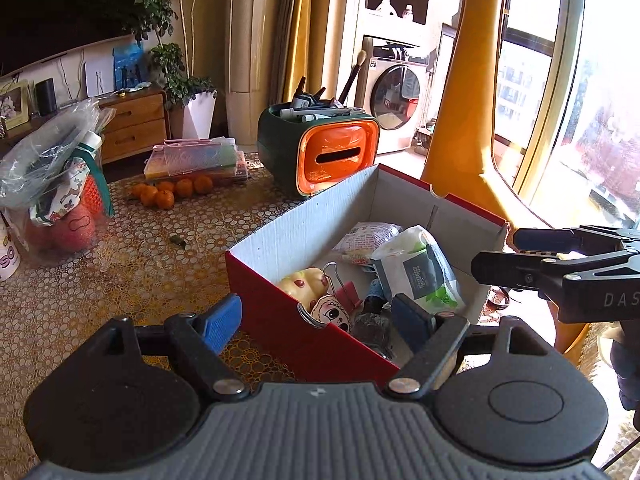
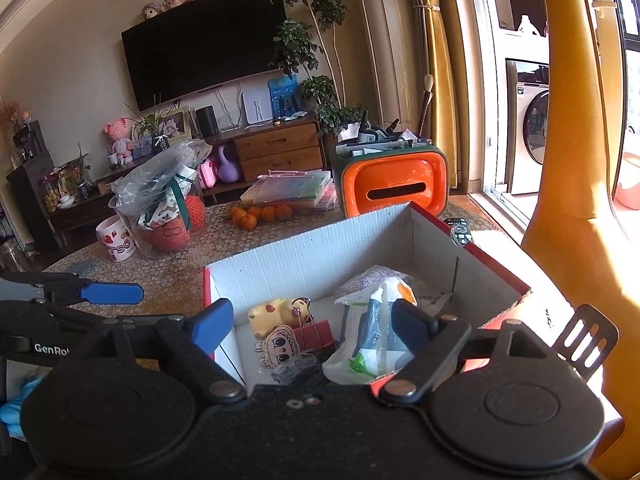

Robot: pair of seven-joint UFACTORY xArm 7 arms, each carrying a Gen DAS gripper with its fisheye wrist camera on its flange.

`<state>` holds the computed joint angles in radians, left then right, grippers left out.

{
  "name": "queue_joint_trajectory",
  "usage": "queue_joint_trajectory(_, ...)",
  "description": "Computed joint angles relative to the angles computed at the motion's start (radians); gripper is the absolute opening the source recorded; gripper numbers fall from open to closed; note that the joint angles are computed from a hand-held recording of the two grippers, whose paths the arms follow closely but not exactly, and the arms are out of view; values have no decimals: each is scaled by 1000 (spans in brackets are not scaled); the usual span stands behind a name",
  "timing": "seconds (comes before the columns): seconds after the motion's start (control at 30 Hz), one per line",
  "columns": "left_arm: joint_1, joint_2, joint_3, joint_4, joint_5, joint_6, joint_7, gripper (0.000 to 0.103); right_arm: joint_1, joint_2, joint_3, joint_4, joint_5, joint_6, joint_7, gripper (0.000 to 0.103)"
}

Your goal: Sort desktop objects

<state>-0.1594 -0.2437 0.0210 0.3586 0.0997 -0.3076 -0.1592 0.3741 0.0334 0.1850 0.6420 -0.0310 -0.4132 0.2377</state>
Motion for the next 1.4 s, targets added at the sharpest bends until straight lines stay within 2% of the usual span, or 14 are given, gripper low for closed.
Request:
queue_joint_trajectory(0.07, 12, -18, -12, -18, -7, -9, 7, 85, 4, -10, 3, -15, 7, -9, -4, 88)
queue_joint_trajectory(0.2, -25, -55, 43, -49, 24, -8, -14, 89, 11, -30, 8, -51, 11, -53, -1, 94)
queue_joint_trajectory(0.27, -16, -74, 35, -64, 17, -4, -13, 95, 17, -46, 13, -84, 26, -98, -9, 100)
queue_joint_trajectory(0.3, 8, -86, 6, -74, -1, 1, -7, 103, 20, -53, 16, -97, 35, -113, -19, 100)
queue_joint_trajectory(0.33, 14, -92, -1, -81, -10, -3, -5, 103, 23, -59, 21, -105, 51, -119, -35, 103)
queue_joint_trajectory(0.43, -13, -117, 32, -101, 0, 10, -8, 103, 37, -82, 41, -130, 108, -129, -92, 103)
queue_joint_trajectory(0.63, 15, -168, -13, -152, -28, -4, 13, 103, 82, -110, 116, -173, 353, -179, -279, 103)
queue_joint_trajectory(0.77, 21, -212, -40, -181, -46, 4, 17, 103, 105, -134, 122, -209, 391, -210, -271, 103)
queue_joint_trajectory(0.9, 9, -255, -40, -204, -50, 19, 22, 103, 115, -161, 121, -245, 400, -224, -239, 103)
queue_joint_trajectory(1.0, 28, -277, -75, -216, -66, 28, 23, 103, 112, -183, 139, -266, 444, -226, -237, 103)
queue_joint_trajectory(1.1, 1, -291, -52, -224, -61, 38, 25, 103, 109, -197, 170, -280, 522, -234, -257, 103)
queue_joint_trajectory(1.17, 0, -298, -59, -227, -64, 43, 26, 103, 110, -204, 177, -287, 548, -234, -259, 103)
queue_joint_trajectory(1.3, -88, -318, 32, -231, -43, 73, 36, 103, 112, -207, 212, -288, 639, -251, -318, 103)
queue_joint_trajectory(1.4, -73, -334, 3, -244, -50, 69, 40, 103, 123, -207, 222, -287, 681, -260, -353, 103)
